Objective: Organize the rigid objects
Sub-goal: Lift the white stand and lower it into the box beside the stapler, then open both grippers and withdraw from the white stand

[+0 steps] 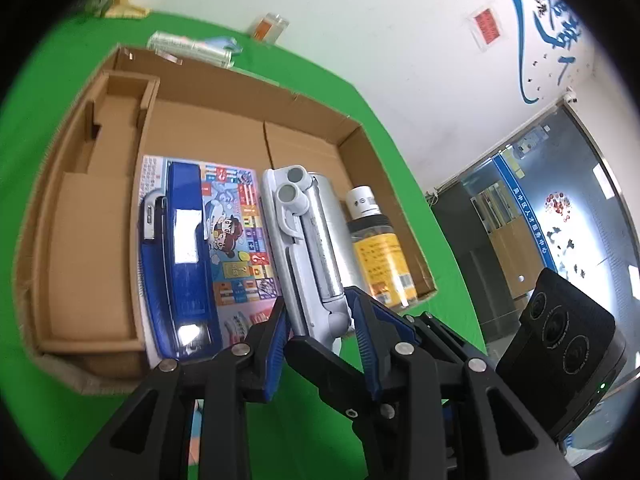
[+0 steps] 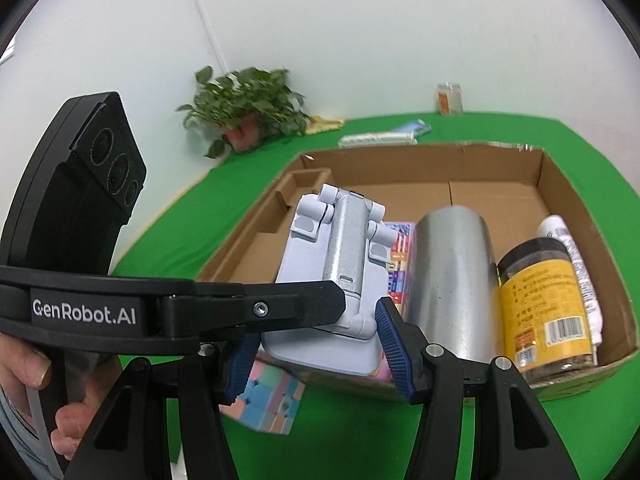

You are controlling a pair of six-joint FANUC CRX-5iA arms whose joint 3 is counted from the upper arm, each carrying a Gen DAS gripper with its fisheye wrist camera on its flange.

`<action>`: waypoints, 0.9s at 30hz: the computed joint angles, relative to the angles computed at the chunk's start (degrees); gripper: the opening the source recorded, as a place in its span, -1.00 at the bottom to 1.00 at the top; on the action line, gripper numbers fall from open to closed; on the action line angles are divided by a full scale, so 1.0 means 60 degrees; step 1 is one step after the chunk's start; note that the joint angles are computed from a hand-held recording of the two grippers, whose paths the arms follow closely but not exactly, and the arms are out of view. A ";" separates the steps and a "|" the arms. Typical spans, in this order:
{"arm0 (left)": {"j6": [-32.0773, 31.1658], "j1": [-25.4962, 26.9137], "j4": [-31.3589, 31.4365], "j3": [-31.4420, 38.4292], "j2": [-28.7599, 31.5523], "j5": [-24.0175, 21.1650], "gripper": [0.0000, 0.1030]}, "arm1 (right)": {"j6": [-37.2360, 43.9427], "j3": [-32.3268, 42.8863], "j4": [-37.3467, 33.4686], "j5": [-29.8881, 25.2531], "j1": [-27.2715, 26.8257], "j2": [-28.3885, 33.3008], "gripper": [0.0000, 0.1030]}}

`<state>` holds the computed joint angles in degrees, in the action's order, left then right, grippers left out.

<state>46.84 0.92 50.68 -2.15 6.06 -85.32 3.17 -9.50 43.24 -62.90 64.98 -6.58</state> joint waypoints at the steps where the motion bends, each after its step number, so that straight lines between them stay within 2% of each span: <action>1: 0.0062 -0.0057 -0.0024 0.0084 0.0157 -0.0033 -0.39 | 0.0061 0.0027 -0.0138 0.0025 -0.0114 0.0063 0.05; 7: 0.0333 -0.0364 -0.0907 0.0464 0.0526 0.0174 -0.38 | 0.0470 0.0174 -0.1098 0.0188 -0.0707 0.0434 0.06; 12: 0.0203 -0.0314 -0.1341 0.0555 0.0331 0.0514 -0.29 | 0.0301 0.0096 -0.0868 0.0026 -0.0543 0.0614 0.08; 14: -0.0031 -0.0168 -0.1245 0.0422 0.0143 0.0685 -0.29 | 0.0187 -0.0015 -0.0784 0.0137 -0.0461 0.0516 0.35; 16: -0.0215 -0.0044 -0.1269 0.0211 -0.0131 0.0928 -0.29 | -0.0002 -0.0209 -0.0374 0.0077 -0.0263 0.0412 0.40; 18: -0.0610 0.0121 -0.1348 -0.0217 -0.0657 0.1493 -0.29 | -0.0137 -0.0306 0.0065 -0.0264 0.0018 0.0381 0.44; 19: -0.0917 0.0258 -0.1316 -0.0631 -0.1113 0.1938 -0.29 | -0.0281 -0.0413 0.0318 -0.0412 0.0175 0.0319 0.60; 20: -0.1154 0.0340 -0.1251 -0.0920 -0.1412 0.2281 -0.28 | -0.0390 -0.0463 0.0510 -0.0619 0.0343 0.0278 0.88; 21: -0.1402 0.0418 -0.1209 -0.1255 -0.1801 0.2694 -0.15 | -0.0558 -0.0591 0.0824 -0.0920 0.0552 0.0219 1.00; 22: -0.1939 0.0538 -0.1011 -0.1922 -0.2503 0.3453 -0.02 | -0.0685 -0.0726 0.1101 -0.1119 0.0720 0.0150 0.99; 23: -0.2451 0.0625 -0.0681 -0.2523 -0.3072 0.4099 0.45 | -0.0730 -0.0851 0.1248 -0.1260 0.0878 0.0067 1.00; 24: -0.2766 0.0696 -0.0438 -0.2962 -0.3464 0.4584 0.83 | -0.0823 -0.1024 0.1304 -0.1168 0.0994 -0.0101 1.00; 26: -0.3557 0.0813 0.0384 -0.4231 -0.4593 0.5872 0.96 | -0.1221 -0.1237 0.1427 -0.1398 0.1311 -0.0293 1.00; 27: -0.3835 0.0899 0.0541 -0.4493 -0.4848 0.6032 0.96 | -0.1330 -0.1287 0.1482 -0.1621 0.1489 -0.0328 1.00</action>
<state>23.83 6.32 53.92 -29.11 -23.03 -49.12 -4.81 -17.23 52.14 -72.62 73.91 -8.55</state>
